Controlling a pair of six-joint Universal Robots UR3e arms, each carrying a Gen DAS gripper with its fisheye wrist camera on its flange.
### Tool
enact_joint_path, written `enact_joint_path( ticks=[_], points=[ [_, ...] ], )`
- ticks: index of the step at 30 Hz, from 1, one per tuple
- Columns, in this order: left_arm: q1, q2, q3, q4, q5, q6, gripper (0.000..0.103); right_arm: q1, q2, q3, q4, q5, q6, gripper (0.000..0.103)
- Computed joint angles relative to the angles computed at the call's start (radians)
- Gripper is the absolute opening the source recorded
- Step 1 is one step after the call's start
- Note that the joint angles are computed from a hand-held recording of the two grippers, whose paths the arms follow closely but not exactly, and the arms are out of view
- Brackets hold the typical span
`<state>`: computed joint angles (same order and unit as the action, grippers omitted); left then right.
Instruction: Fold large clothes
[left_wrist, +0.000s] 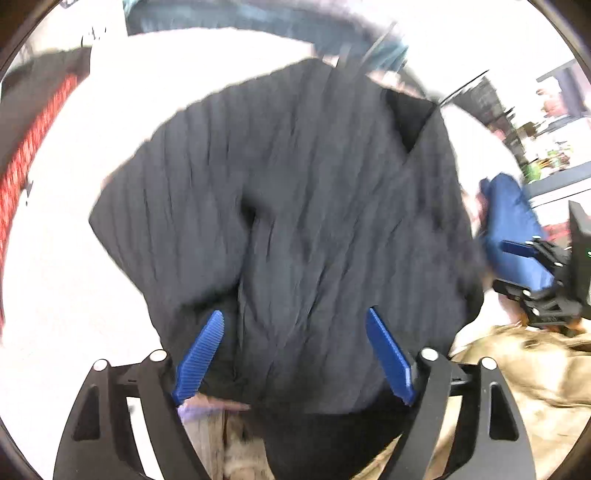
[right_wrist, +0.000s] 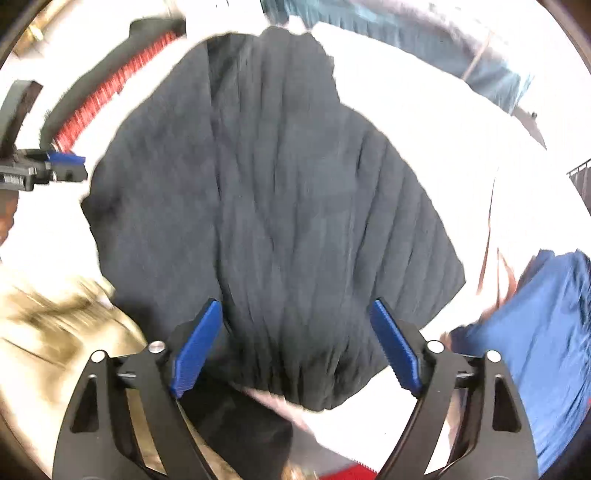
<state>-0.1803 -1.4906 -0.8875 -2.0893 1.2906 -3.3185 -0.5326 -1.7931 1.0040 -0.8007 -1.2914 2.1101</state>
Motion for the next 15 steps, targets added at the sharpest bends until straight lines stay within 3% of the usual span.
enact_joint_path(
  ticks=[2, 5, 7, 10, 13, 15],
  points=[
    [0.050, -0.052, 0.130, -0.009, 0.004, 0.022, 0.097, 0.024, 0.095, -0.112, -0.021, 0.044, 0.070, 0.089],
    [0.116, -0.145, 0.219, 0.014, 0.064, 0.059, 0.097, 0.087, 0.187, -0.121, -0.174, 0.035, 0.199, 0.089],
    [0.130, -0.180, 0.144, 0.130, 0.122, 0.070, 0.097, 0.120, 0.231, -0.086, -0.309, 0.015, 0.267, 0.089],
    [0.184, -0.299, 0.145, 0.179, 0.207, 0.088, 0.095, 0.164, 0.312, -0.080, -0.456, -0.052, 0.366, 0.089],
    [0.278, -0.419, 0.246, 0.151, 0.122, 0.101, 0.095, 0.152, 0.429, -0.134, -0.485, -0.096, 0.441, 0.089],
    [0.303, -0.502, 0.329, 0.091, 0.050, 0.115, 0.096, 0.133, 0.552, -0.233, -0.415, -0.084, 0.481, 0.089]
  ],
)
